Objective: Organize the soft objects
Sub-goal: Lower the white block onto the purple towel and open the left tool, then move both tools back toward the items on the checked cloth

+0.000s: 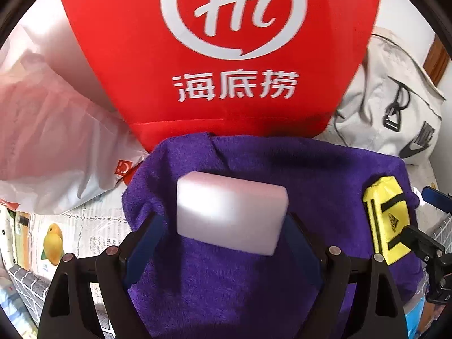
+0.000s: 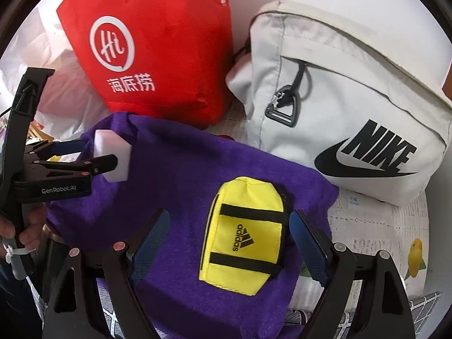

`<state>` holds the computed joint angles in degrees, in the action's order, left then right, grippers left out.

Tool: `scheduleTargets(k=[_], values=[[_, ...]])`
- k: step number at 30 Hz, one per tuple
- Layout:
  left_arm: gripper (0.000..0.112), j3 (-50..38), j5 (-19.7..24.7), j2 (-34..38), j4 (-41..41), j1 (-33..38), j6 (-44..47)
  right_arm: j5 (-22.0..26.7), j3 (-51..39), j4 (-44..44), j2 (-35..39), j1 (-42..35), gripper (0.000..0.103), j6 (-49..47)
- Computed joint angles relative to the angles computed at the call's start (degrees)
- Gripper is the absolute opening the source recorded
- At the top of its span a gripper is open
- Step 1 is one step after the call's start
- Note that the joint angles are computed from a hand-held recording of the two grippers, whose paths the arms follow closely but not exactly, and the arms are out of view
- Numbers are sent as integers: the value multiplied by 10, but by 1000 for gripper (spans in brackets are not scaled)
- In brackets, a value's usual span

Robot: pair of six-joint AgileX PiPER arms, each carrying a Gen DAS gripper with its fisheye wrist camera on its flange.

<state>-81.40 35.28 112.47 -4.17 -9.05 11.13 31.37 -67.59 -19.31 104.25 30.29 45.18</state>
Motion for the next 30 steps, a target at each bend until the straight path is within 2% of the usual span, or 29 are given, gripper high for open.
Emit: scheduleTargets(k=[4, 6, 8, 11, 16, 18, 21, 22, 26, 28, 30], values=[[87, 43, -6, -30, -35, 3, 22, 7, 3, -16, -11, 12, 86, 16], [87, 60, -5, -46, -82, 15, 67, 6, 10, -18, -19, 17, 86, 21], [87, 63, 17, -55, -100, 23, 82, 15, 13, -24, -24, 23, 86, 32], [87, 95, 23, -85, -128, 46, 109, 19, 24, -35, -42, 35, 86, 52], [85, 136, 69, -146, -148, 74, 107, 38, 46, -76, -81, 73, 86, 115], [85, 167, 67, -178, -167, 93, 125, 51, 55, -93, -97, 94, 86, 144], [85, 210, 76, -233, -221, 143, 174, 66, 70, -110, -122, 127, 86, 183], [85, 229, 64, -248, -248, 157, 199, 72, 76, -114, -131, 138, 86, 196], [85, 330, 55, -349, -400, 232, 370, 101, 100, -133, -169, 196, 86, 261], [86, 362, 56, -382, -422, 245, 400, 116, 111, -146, -181, 226, 86, 295], [86, 390, 76, -409, -423, 268, 423, 132, 122, -159, -190, 261, 86, 334]])
